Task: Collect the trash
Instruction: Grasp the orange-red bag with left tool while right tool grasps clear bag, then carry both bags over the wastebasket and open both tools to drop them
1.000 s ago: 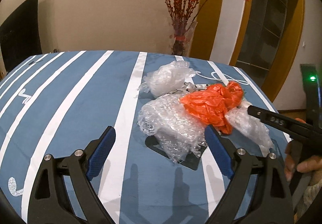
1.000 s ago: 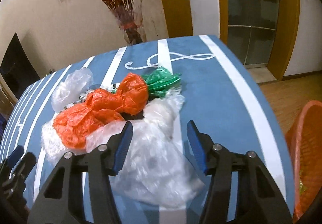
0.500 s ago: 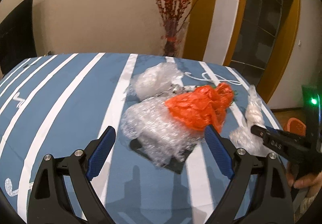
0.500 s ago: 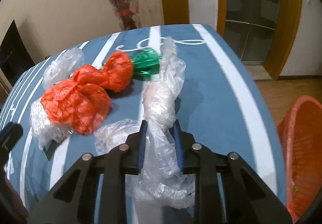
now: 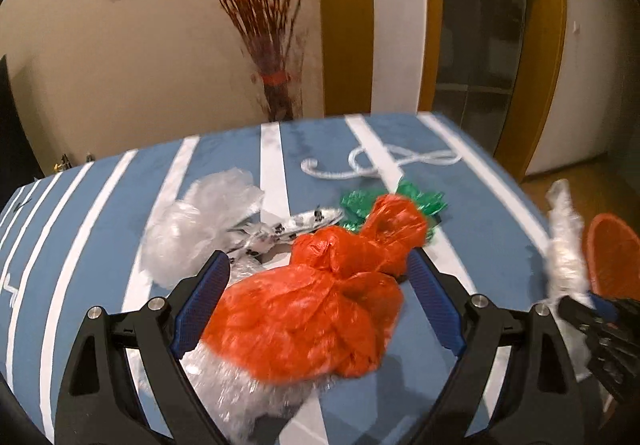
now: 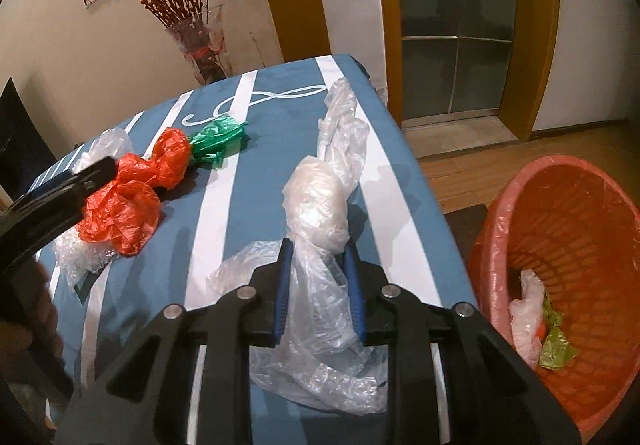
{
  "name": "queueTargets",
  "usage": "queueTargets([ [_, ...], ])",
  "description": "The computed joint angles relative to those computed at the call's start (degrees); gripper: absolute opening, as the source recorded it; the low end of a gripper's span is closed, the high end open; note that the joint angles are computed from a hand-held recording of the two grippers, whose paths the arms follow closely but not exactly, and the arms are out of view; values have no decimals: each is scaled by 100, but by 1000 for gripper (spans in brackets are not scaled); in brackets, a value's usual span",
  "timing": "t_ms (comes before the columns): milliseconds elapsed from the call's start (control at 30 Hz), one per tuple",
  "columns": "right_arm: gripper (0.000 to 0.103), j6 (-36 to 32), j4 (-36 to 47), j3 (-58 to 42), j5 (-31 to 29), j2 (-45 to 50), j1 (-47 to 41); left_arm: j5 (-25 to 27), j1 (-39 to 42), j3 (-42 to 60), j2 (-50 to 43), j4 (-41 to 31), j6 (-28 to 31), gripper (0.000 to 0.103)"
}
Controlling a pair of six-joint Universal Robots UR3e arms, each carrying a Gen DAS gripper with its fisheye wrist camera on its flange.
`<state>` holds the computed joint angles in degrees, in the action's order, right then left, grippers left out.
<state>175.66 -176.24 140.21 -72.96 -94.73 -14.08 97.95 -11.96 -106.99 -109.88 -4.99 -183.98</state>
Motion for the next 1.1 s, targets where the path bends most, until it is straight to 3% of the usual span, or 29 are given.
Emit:
queueTargets([
  [133, 26, -99, 43, 39, 153, 20, -202, -150, 110, 387, -285, -537, -41, 88],
  [200, 26, -156, 60, 84, 232, 7, -289, -230, 148, 429, -343, -625, -50, 83],
  [400, 26, -148, 64, 53, 260, 88, -262, -318, 26, 566, -486, -786, 31, 53],
  [467, 26, -157, 83, 77, 281, 56, -280, -376, 4, 585, -524, -815, 48, 38],
  [800, 26, -296, 368, 375, 523, -632, -580, -892, 16, -44, 55, -329, -125, 34],
  [1100, 26, -844, 1485, 986, 1055, -2408, -1529, -1068, -281, -546, 661, -81, -343, 34],
])
